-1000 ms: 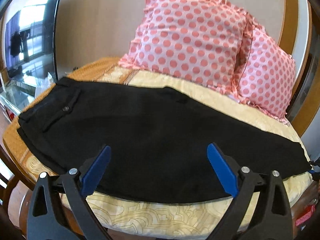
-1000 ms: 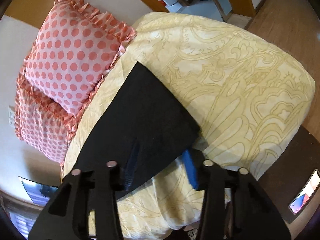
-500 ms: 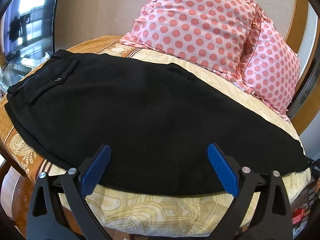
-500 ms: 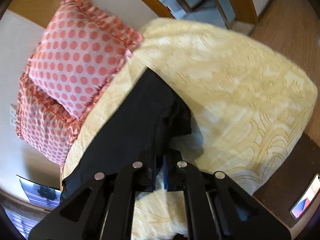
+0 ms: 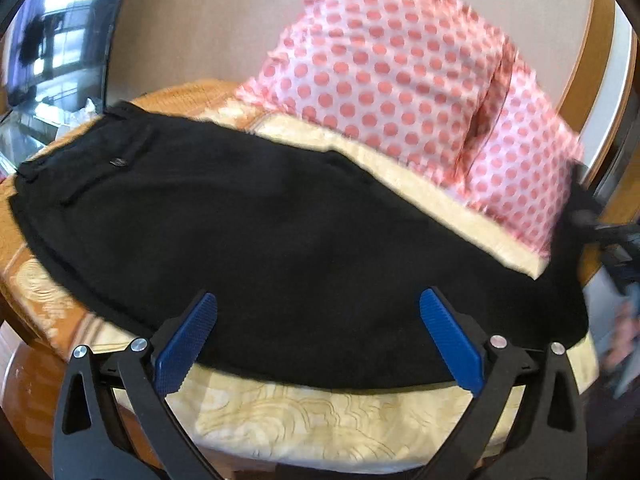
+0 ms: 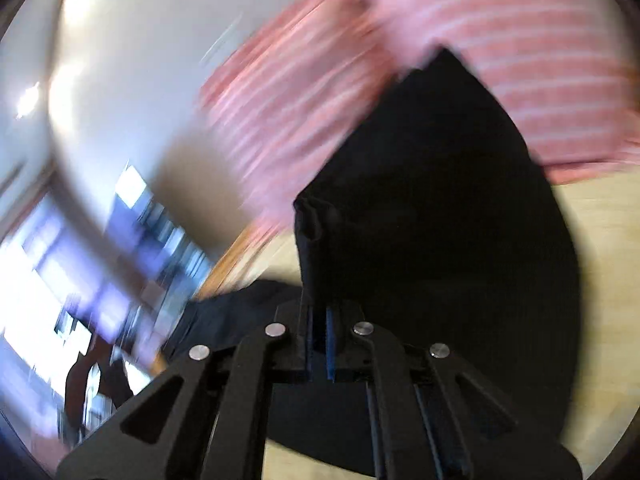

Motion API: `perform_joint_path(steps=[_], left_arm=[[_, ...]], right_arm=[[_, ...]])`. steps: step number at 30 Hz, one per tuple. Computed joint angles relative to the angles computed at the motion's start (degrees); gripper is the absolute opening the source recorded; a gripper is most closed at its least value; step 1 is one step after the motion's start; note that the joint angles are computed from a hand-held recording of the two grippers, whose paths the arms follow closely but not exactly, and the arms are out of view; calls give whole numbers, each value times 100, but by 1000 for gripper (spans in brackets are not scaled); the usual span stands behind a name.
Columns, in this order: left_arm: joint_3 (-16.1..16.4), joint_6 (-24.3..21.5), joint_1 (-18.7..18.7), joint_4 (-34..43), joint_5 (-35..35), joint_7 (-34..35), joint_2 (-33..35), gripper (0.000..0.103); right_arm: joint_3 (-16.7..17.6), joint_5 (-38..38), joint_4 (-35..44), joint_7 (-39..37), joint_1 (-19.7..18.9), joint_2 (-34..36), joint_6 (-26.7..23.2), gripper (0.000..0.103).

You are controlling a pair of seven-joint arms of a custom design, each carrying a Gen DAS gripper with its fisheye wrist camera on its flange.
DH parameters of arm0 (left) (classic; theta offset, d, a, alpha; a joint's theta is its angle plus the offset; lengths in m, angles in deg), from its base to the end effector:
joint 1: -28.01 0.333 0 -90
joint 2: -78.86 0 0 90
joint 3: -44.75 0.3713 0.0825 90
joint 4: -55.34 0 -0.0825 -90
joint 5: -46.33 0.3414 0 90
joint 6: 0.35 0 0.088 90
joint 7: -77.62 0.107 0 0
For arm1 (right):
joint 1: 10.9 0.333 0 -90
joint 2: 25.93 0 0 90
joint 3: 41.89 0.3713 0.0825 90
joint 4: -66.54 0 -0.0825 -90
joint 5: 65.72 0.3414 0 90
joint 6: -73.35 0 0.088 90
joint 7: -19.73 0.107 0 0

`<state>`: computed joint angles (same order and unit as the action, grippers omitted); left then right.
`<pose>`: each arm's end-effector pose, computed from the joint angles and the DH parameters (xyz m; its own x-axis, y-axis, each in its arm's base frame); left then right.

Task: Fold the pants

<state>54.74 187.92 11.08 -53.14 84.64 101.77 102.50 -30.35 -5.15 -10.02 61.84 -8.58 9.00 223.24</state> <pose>0.6395 -0.1610 0.4683 0.0808 -0.9278 0.3643 -0.5960 -0.3379 -0.7284 0.7498 0.1165 0.5059 0.4180 -0.7693 -0.4832 -0.6795 0.0883 -0.7284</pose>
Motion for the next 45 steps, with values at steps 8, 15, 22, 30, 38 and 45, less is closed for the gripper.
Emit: perform_joint_path(steps=[8, 15, 22, 30, 38, 45], left_arm=[[3927, 884, -3208, -1660, -2273, 800, -488, 102], [2667, 1192, -1526, -1820, -1618, -271, -686, 102], [1250, 1237, -106, -1673, -1407, -487, -650, 102], [-428, 835, 1542, -1326, -1064, -471, -575, 102], [-2580, 149, 3594, -938, -691, -870, -331, 102], [-3199, -418, 4018, -471, -1061, -643, -65, 92]], right_arm=[[-277, -1951, 1415, 1464, 917, 1203, -756, 4], [578, -949, 291, -210, 695, 650, 1400, 4], [-468, -2207, 791, 746, 1553, 942, 632, 13], [-172, -2385, 583, 673, 1245, 848, -93, 92], [206, -1291, 204, 269, 752, 598, -187, 92], [174, -1075, 185, 203, 776, 612, -243, 92]])
